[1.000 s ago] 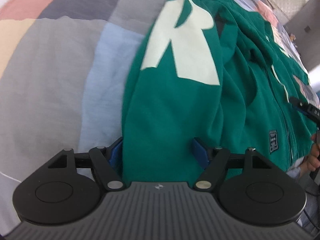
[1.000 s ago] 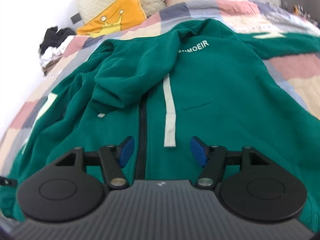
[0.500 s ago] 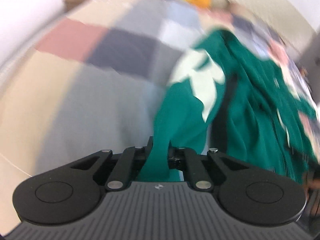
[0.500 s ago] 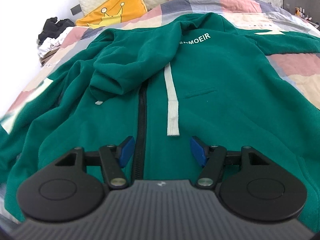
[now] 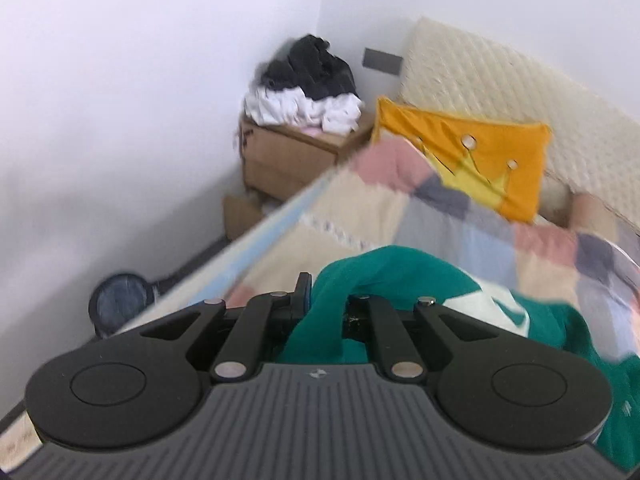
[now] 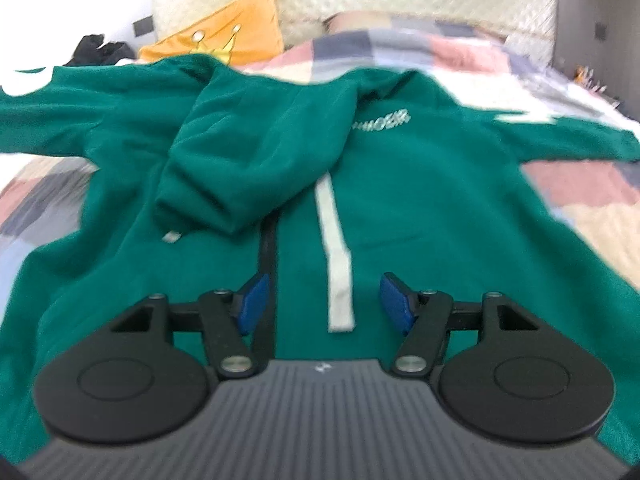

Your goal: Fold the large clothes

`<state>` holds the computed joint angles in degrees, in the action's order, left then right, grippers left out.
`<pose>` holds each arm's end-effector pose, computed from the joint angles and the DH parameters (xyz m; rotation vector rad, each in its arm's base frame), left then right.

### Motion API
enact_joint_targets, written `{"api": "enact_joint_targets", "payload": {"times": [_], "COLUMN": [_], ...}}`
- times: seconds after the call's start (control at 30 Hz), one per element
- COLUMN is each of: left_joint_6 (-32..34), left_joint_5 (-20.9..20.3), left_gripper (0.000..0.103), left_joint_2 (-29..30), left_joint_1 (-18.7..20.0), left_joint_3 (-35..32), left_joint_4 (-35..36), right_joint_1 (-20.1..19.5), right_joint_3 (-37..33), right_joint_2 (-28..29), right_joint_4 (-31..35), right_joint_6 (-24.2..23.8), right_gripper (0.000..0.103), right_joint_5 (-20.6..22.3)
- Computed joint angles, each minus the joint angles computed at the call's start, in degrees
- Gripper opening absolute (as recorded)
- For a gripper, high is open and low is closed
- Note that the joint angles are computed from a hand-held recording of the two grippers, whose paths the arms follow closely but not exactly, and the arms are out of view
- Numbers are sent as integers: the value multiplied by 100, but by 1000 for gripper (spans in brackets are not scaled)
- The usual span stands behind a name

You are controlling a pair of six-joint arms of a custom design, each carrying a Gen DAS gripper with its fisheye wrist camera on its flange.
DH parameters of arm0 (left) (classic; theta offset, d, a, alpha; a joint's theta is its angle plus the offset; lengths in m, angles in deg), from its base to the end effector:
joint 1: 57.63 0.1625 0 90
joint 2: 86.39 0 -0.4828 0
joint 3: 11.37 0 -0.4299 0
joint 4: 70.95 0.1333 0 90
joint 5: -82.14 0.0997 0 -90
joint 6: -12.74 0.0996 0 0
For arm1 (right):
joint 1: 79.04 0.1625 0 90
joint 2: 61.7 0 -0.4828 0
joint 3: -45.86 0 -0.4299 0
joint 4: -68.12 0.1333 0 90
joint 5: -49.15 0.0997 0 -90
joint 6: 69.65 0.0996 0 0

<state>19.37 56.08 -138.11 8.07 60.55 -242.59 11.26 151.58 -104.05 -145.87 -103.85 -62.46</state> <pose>-0.1215 -0.8105 0.4597 -0.1688 1.9760 -1.2701 0.1002 -0.6786 0.1449 0.4278 -2.2250 1.1339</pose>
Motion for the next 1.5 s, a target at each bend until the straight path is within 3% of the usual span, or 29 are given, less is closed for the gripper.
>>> {"api": "enact_joint_targets", "payload": {"times": [0.1,0.27,0.43,0.53,0.7,0.8,0.83,0.97,1.17,1.23,1.27,1.5], "left_joint_6": [392,260,-619,-742,-1048,-1546,-1668,-1630,-2322,-2548,-2784,-4130], "left_joint_5": [66,108,72,-88,-205,-232,-211,-170,-306,-212,24,-206], "left_gripper": [9,9,9,10,13,41,57,66,66,66,66,66], "left_joint_2": [789,2038,2612,2668,2356,2038,1946,1357,345,79,7,-723], "left_joint_1": [278,865,1348,1531,1555,1507,1483,1256,751,556,457,-249], "left_joint_3": [-1372,-3341,-4169,-4159,-3513,-3081,-2978,-1975,-339,138,314,1873], "left_joint_4": [255,1137,2332,2503,2376,2801,3026,2551,2178,2337,2476,2838], "right_joint_1": [2,-5,-27,-34,-29,-53,-50,-38,-57,-47,-45,-99], "right_joint_3": [-212,-528,-735,-784,-815,-776,-754,-651,-426,-319,-259,305], "right_joint_2": [137,349,481,513,525,454,435,354,189,140,112,-346], "right_joint_4": [-28,142,359,389,451,548,555,521,337,204,117,52], "right_joint_6": [76,224,361,441,468,668,701,753,644,517,452,626], "right_gripper": [64,64,64,65,66,64,64,64,64,64,64,64], "right_joint_5": [-91,-185,-222,-200,-168,-88,-86,11,301,367,413,909]}}
